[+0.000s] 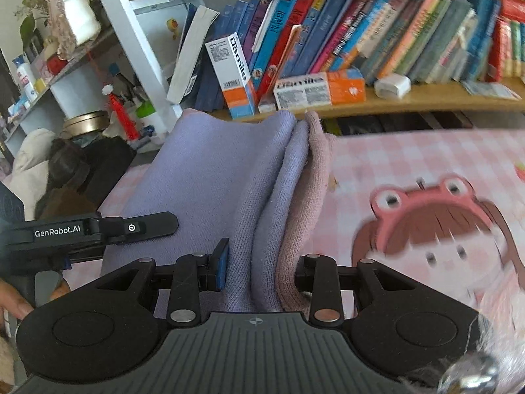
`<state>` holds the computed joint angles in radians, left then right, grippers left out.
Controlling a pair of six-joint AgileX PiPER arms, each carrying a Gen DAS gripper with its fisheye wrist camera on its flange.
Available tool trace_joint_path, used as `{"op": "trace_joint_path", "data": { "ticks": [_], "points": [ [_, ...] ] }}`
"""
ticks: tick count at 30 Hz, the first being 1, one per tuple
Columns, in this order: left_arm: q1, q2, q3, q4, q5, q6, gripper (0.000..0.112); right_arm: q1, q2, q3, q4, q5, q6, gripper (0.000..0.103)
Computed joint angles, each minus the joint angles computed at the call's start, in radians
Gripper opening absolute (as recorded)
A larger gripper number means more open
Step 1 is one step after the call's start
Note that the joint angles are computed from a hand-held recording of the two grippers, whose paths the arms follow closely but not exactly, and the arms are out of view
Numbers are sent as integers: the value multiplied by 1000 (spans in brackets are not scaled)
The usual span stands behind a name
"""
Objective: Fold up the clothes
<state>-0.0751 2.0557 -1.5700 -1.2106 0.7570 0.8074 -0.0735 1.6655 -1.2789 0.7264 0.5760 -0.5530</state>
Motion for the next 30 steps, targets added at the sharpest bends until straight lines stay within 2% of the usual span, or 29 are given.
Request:
{"op": "trace_joint_path", "data": {
  "ticks": [5, 14, 17, 18, 21, 22, 26, 30],
  "points": [
    [-14, 105, -147, 57, -18, -57, 44, 7, 153, -149, 12, -8, -51, 30],
    [-21, 190, -192, 36, -44, -57, 45, -35, 287, -245, 98, 40, -147, 34],
    [-19, 190, -187, 41, -47, -56, 51, -59, 296, -237, 159, 56, -164, 41],
    [-21, 184, -180, 49, -56, -61, 57, -64, 298, -235, 167, 57, -157, 46],
    [-35, 135, -120, 78, -139, -44, 67, -67, 281, -214, 155, 37, -118, 58],
    [-39, 118, -100, 87, -162, -34, 67, -66, 272, -206, 137, 25, -96, 63],
    [-53, 34, 4, 74, -248, 42, 70, -50, 217, -169, 33, -25, 13, 71],
    [-67, -57, 118, 34, -312, 116, 78, -28, 140, -98, -84, -94, 104, 80]
  ]
}}
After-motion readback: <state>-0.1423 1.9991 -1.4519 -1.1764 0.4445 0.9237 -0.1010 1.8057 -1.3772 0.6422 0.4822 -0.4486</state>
